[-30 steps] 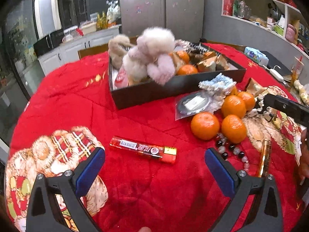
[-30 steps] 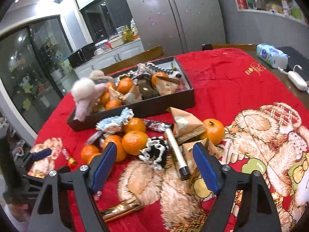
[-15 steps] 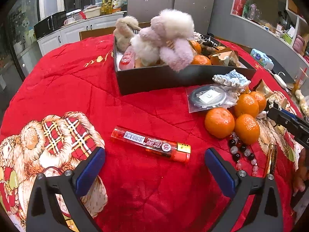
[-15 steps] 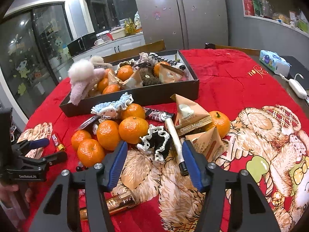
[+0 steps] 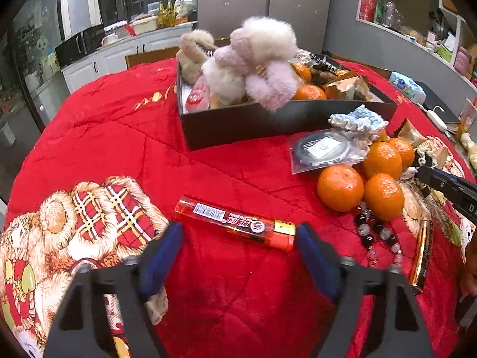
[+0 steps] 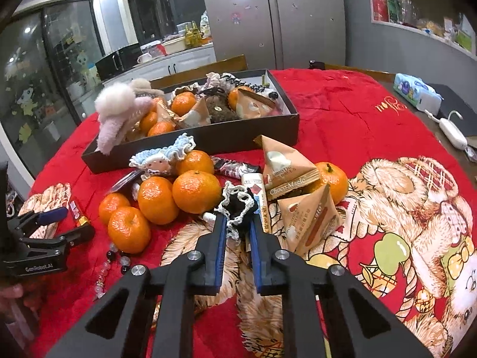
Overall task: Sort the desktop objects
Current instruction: 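Move the left tool to the red tube while the right tool approaches the black-white hair tie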
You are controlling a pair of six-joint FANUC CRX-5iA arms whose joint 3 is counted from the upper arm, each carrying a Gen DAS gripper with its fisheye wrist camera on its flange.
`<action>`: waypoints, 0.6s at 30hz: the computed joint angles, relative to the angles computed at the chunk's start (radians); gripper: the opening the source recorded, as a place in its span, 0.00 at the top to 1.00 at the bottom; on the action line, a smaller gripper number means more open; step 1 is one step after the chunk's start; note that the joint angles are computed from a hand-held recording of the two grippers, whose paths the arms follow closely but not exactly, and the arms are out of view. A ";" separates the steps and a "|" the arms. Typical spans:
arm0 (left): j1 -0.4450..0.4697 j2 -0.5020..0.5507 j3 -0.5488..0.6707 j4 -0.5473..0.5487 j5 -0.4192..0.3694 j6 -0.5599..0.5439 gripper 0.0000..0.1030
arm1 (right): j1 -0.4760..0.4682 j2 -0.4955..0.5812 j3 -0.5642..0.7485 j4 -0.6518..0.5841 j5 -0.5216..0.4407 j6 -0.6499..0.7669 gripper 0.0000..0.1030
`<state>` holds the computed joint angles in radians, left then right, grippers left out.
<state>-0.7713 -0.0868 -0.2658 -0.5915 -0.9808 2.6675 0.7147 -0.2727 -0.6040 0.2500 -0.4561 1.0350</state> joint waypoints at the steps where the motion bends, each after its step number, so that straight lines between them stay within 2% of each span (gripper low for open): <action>1: -0.007 0.004 0.006 -0.009 -0.004 0.003 0.41 | -0.002 -0.001 0.000 -0.004 -0.002 0.003 0.86; 2: -0.018 -0.004 0.001 -0.017 -0.010 0.008 0.52 | -0.003 -0.001 0.002 -0.012 -0.003 0.010 0.86; 5: -0.021 -0.003 0.002 -0.019 0.001 -0.002 0.62 | -0.006 -0.004 0.008 -0.042 -0.005 0.041 0.86; 9: -0.020 0.003 0.005 -0.018 0.017 0.000 0.66 | -0.007 -0.008 0.013 -0.066 -0.006 0.067 0.87; 15: -0.017 -0.003 0.000 -0.020 0.029 0.003 0.74 | 0.000 -0.014 -0.001 -0.029 -0.001 0.035 0.87; 18: -0.034 -0.036 -0.026 -0.026 0.021 0.020 0.75 | 0.003 -0.017 -0.002 -0.030 0.001 0.040 0.87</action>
